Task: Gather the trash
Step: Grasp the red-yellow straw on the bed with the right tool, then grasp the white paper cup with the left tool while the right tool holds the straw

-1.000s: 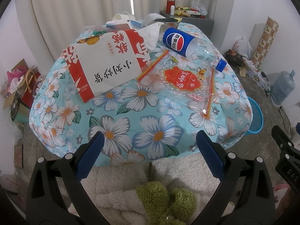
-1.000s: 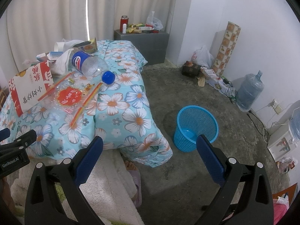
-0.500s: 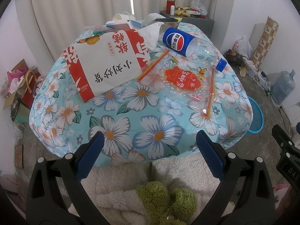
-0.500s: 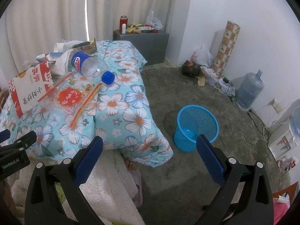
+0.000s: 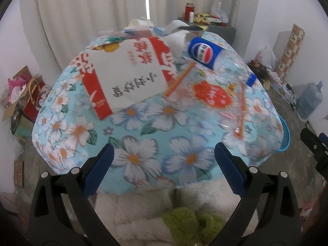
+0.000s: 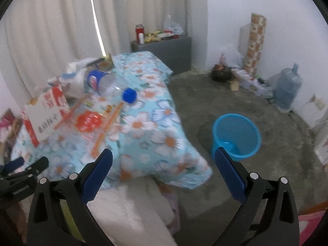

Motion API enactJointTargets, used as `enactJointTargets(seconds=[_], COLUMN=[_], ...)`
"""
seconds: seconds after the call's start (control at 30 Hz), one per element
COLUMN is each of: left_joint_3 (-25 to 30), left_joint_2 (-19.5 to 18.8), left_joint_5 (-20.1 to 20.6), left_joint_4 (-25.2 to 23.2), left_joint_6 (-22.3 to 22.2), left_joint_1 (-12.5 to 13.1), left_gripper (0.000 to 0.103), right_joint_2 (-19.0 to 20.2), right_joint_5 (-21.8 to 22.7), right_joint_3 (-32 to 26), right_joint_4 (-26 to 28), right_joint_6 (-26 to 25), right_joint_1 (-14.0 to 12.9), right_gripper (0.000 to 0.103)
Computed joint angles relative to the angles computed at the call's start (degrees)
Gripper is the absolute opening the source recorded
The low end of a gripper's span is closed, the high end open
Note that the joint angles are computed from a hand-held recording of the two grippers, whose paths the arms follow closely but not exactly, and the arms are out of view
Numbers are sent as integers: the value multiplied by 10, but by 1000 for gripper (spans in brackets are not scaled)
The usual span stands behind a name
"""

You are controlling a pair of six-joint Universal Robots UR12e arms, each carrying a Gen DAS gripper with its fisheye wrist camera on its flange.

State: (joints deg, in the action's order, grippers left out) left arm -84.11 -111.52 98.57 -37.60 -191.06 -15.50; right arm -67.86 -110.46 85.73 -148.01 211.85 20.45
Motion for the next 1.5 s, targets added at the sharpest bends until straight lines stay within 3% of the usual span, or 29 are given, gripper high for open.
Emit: enactJointTargets(seconds=[0.13,0.27,0.47,0.63,0.77,0.83,0.93,1.27,1.43,1.5], left_joint_3=[-2,-5,-17,-24,-31,-29,-23,13,115,190], left_joint_2=[-2,-6,-8,-11,-15,-16,-19,-26,-63,-96], left_joint_5=[-7,-30,-67,-125,-160,-170,-191,-261,-272,-293], left_joint_4=[8,23,77,117,151,152,139,184,167,114], left_joint_6=[-6,8,25,35,44,44,38,8,6,6], left_joint_1=[9,20,32,44,50,51,55,87,111,120], left_gripper=[94,94,94,94,94,94,94,94,94,94], right_joint_2=[13,44,96,129,130,128,124,83,77,79], right_joint_5=[45,183,349,427,421,419,423,372,372,374], right_joint_3=[-5,-32,-68,-89,-93,-92,-86,-41,-26,-25], right_joint_4=[-36,-73,-101,-118,-100,-90,-85,-97,-112,-112], right_joint_6=[-3,17,93,144,130,122,116,65,72,74], right_joint_1=[-7,-30,-64,-76,-74,-75,-77,-79,-87,-88], right_gripper=[97,96,72,53,38,22,11,7,7,7])
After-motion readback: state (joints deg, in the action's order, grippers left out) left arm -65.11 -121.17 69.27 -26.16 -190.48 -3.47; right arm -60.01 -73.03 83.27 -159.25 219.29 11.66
